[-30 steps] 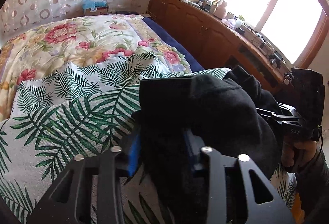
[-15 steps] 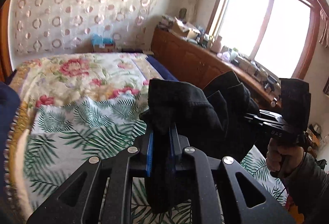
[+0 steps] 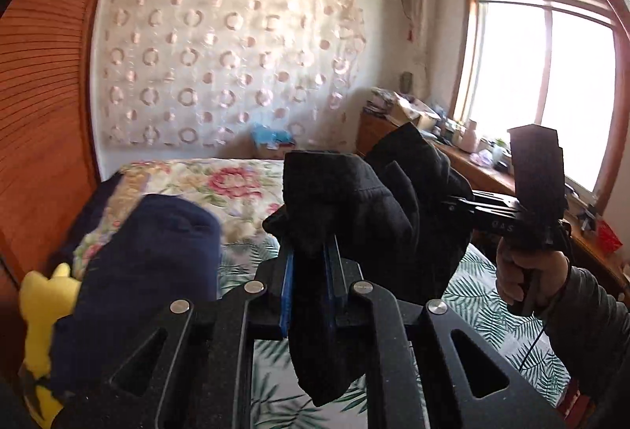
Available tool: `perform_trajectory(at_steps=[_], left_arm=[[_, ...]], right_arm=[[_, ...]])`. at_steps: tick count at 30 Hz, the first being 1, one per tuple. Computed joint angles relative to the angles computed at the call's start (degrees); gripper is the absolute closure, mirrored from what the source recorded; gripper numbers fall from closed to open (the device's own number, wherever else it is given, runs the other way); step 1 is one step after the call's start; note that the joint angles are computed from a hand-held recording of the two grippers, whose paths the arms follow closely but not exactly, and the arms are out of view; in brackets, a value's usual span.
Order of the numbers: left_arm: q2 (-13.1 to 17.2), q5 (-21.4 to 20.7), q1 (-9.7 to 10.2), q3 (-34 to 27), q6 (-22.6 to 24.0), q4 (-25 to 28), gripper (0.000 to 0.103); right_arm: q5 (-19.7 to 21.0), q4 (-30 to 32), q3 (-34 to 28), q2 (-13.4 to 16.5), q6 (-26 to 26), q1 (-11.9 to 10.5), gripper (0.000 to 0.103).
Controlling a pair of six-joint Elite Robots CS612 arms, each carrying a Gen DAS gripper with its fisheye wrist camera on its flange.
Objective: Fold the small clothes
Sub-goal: 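Carry the shirt to the clothes stack and lower it on top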
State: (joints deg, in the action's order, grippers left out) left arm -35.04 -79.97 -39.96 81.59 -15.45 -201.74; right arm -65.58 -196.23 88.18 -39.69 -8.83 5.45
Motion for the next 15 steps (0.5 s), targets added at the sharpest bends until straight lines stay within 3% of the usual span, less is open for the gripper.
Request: perform_trajectory(at_steps=[7, 15], left_arm=[[-1.81, 8.51, 1.27, 6.91, -5.36, -5.12, 0.089], [-1.19, 12.15, 2.03, 11.0, -12.54, -3.99, 0.089]], right_arm=[[4.44, 9.32, -13.68, 5.59, -7.45, 3.18, 0.084], [1.84, 29.87, -37.33, 16.31, -17.19, 7.59, 0.084]])
